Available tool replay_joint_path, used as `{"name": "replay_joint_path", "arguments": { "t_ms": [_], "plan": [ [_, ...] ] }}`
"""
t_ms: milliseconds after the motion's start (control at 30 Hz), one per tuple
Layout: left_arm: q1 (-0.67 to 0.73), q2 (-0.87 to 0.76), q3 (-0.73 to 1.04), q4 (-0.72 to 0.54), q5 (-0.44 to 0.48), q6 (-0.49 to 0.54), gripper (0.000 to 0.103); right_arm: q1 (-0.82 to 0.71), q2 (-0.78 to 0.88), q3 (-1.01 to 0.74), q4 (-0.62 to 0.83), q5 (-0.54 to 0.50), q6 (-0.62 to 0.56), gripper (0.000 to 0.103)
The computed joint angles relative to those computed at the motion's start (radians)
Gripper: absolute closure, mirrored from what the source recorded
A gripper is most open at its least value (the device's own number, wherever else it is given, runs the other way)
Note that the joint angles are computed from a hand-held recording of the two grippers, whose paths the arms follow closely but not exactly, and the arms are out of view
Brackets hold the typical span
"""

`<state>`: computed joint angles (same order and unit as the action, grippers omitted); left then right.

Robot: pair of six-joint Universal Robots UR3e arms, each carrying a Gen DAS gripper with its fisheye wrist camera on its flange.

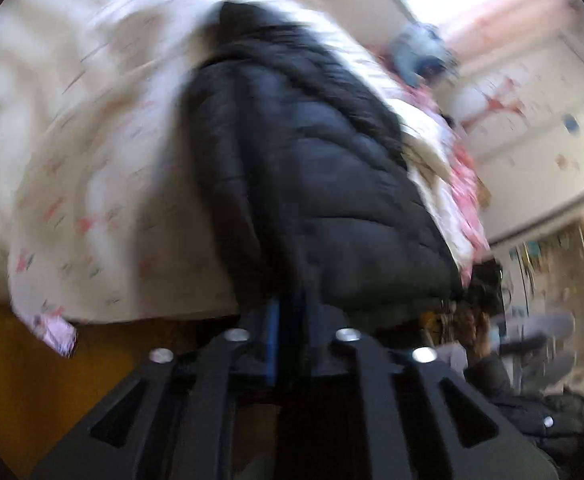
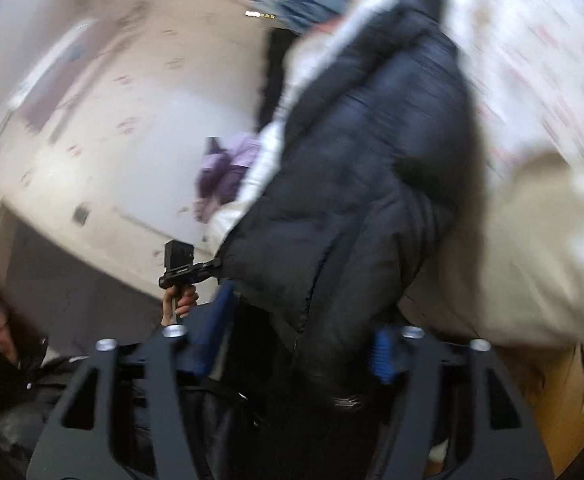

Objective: Fold large clothes

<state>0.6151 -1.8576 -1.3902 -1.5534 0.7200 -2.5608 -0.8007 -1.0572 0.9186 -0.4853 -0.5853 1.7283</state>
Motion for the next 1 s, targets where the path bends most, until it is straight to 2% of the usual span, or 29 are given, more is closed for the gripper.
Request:
{"name": "replay_joint_path", "arguments": {
  "t_ms": [33,67,100,133,233,300,467,667,700,733,767,800,833,900,933,1000],
  "plan": [
    [0.021,-0.017,-0.01,0.009,-0.019,-0.007,0.055,-0.009,0.005,0.025,-0.018,-0.002,0.008,0.039],
    [0.054,-0.027,-0.051,0.05,-0.052,-0.03,0.031,-0.018,0.015,0.041,-0.028,-0.001,0.01,0.037],
    [0.073,-0.029,-0.087,0.092,-0.073,-0.046,0.028,-0.021,0.021,0.049,-0.034,-0.001,0.012,0.031],
    [0.078,-0.034,-0.093,0.1,-0.081,-0.047,0.027,-0.02,0.018,0.068,-0.065,-0.005,0.031,0.028],
    [0.097,-0.049,-0.125,0.152,-0.097,-0.069,0.024,-0.003,0.012,0.123,-0.189,-0.036,0.113,0.028],
    [0.11,-0.052,-0.142,0.148,-0.115,-0.051,0.018,-0.006,0.026,0.135,-0.18,-0.033,0.104,0.027],
    [0.063,-0.152,-0.074,0.159,-0.115,-0.064,0.016,0.026,0.069,0.138,-0.177,-0.001,0.103,0.021],
    [-0.037,-0.271,0.114,-0.032,-0.13,0.026,0.015,0.084,0.075,0.12,-0.148,0.018,0.069,0.021],
    [-0.056,-0.275,0.139,-0.049,-0.125,0.035,0.016,0.087,0.064,0.132,-0.162,0.022,0.067,0.024],
    [-0.078,-0.267,0.147,-0.02,-0.102,0.007,0.016,0.087,0.051,0.149,-0.169,0.025,0.06,0.037],
    [-0.093,-0.255,0.133,0.045,-0.075,-0.049,0.025,0.086,0.037,0.166,-0.182,0.036,0.054,0.046],
    [-0.111,-0.252,0.135,0.09,-0.044,-0.103,0.057,0.081,0.027,0.177,-0.191,0.042,0.052,0.067],
    [-0.125,-0.256,0.157,0.105,-0.016,-0.146,0.072,0.078,0.015,0.188,-0.198,0.051,0.049,0.08],
    [-0.139,-0.235,0.161,0.161,0.008,-0.199,0.085,0.074,0.001,0.181,-0.154,0.078,-0.004,0.086],
    [-0.151,-0.212,0.166,0.181,0.027,-0.218,0.087,0.074,-0.002,0.156,-0.101,0.094,-0.049,0.088],
    [-0.146,-0.17,0.161,0.192,0.006,-0.225,0.091,0.072,0.003,0.091,0.013,0.122,-0.134,0.09]
  ]
}}
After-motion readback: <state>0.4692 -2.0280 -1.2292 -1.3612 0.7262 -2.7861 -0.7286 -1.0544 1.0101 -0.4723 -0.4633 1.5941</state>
